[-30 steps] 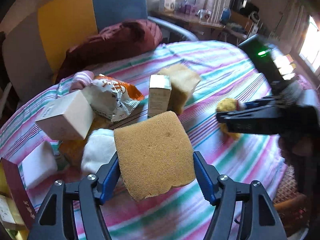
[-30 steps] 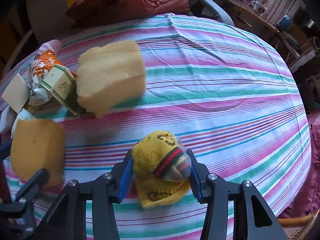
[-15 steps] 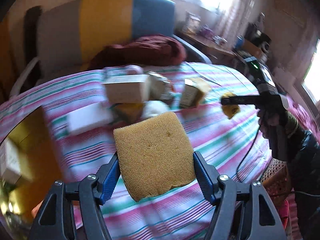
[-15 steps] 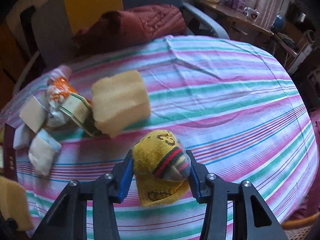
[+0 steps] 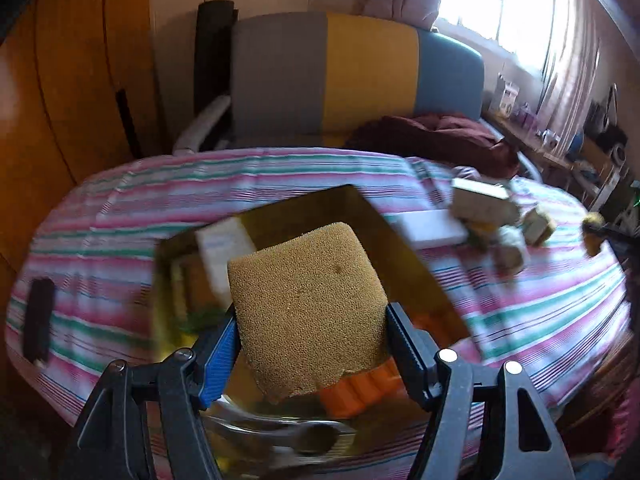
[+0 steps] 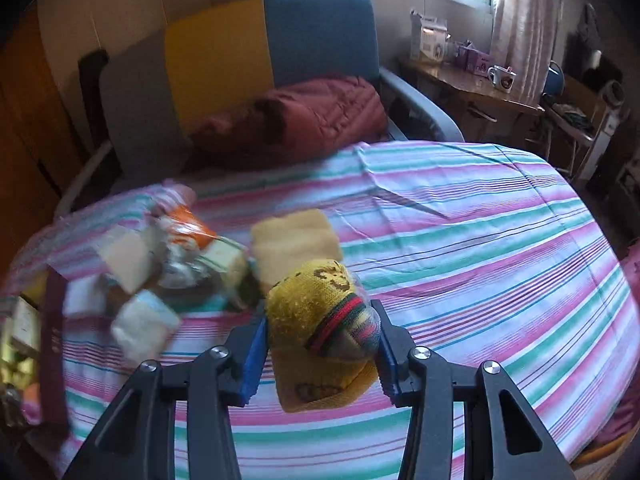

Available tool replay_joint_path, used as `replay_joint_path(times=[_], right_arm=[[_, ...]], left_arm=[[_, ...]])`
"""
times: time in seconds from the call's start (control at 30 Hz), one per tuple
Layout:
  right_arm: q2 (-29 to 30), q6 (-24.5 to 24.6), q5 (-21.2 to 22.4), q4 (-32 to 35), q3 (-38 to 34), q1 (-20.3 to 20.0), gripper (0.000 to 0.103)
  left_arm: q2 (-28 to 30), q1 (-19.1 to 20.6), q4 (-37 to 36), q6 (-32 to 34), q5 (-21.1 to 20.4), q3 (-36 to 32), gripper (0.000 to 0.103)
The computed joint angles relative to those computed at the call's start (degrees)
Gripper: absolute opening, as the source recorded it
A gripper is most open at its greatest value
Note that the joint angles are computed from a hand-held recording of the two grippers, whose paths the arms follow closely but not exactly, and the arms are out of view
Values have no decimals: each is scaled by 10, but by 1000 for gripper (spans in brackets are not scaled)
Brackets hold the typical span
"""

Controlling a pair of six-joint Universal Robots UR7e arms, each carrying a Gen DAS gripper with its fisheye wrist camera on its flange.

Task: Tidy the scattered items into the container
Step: 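Carry the sponge and yellow hat over the gold tray with both tools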

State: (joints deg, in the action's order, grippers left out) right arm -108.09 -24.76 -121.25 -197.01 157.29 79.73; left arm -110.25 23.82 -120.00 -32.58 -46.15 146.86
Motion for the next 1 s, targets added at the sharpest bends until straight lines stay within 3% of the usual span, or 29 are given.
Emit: replay_joint_path(times=[0.07,0.2,0.3,0.5,0.57,0.7,0.93,1.0], right_arm=[[5,14,-13,-11,9,34,47],[45,61,-47,-25,16,141,47],[113,99,-69,-45,8,231,47],[261,142,-73,-51,-34,346,48],[304,150,-66,-49,-48,365,47],[385,175,-36,-27,-84,391,47],[494,195,15,31,-155,421,47],[523,201,27,50,-178,423,47]], left_arm=[[-15,23,2,51,9,1,70],[-12,73,-27,126,11,9,70],[2,111,-53,166,9,12,70],[24,179,-135,223,8,21,71],[31,199,-160,235,-7,19,71],[28,197,-176,244,-11,31,72],[-17,214,-200,209,-34,39,79],[-31,202,-193,196,-30,49,79]])
